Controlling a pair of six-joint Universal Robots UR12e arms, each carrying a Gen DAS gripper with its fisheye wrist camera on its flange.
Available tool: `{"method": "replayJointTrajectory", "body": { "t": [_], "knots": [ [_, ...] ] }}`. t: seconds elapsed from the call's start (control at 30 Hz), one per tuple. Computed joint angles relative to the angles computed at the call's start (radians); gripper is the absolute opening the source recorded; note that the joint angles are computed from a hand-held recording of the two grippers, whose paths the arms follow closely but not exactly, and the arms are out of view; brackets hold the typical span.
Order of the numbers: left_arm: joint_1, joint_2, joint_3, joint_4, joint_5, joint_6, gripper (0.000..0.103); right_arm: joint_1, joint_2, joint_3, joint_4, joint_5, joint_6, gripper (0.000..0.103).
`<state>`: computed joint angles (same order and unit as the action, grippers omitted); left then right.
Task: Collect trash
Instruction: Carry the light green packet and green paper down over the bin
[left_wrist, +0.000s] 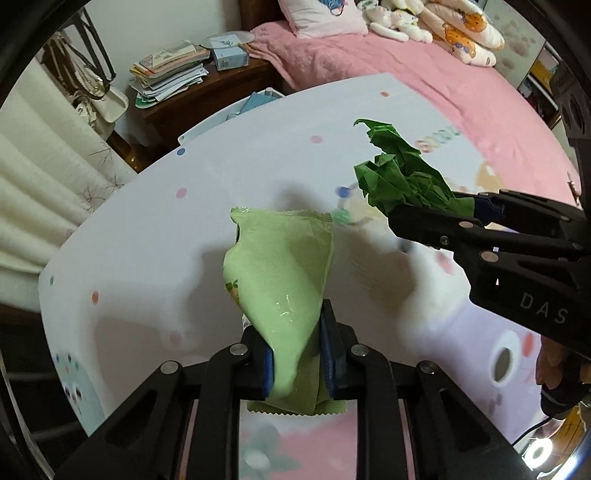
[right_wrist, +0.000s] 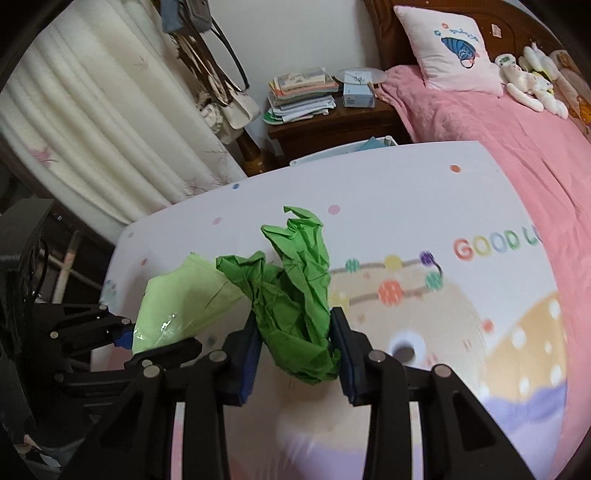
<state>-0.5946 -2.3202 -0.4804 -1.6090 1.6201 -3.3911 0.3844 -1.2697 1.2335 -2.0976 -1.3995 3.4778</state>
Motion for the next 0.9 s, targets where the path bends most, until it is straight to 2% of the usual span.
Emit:
{"method": "replayJointTrajectory", "body": {
  "t": [0.27,0.43,0.67,0.9],
  "knots": [
    [-0.078,0.107,-0.091,0.070,0.026,-0.110,0.019,0.008,-0.164,0.143,-0.056,0.038,0.008,0.036],
    [-0.149,0.167,-0.149,0.128,0.085,-0.199,0.019,0.009,-0.279,0.240,-0.086,0.074,-0.008,0.036],
    [-0.290,0.226,-0.209,0.146,0.225,-0.391,0.019,-0.003,-0.447,0.372,-0.081,0.129,-0.081,0.036],
    [-0.394,0.270,-0.272,0.130,0.257,-0.573,0.019,-0.010,-0.596,0.475,-0.010,0.183,-0.124,0.036]
  ]
}}
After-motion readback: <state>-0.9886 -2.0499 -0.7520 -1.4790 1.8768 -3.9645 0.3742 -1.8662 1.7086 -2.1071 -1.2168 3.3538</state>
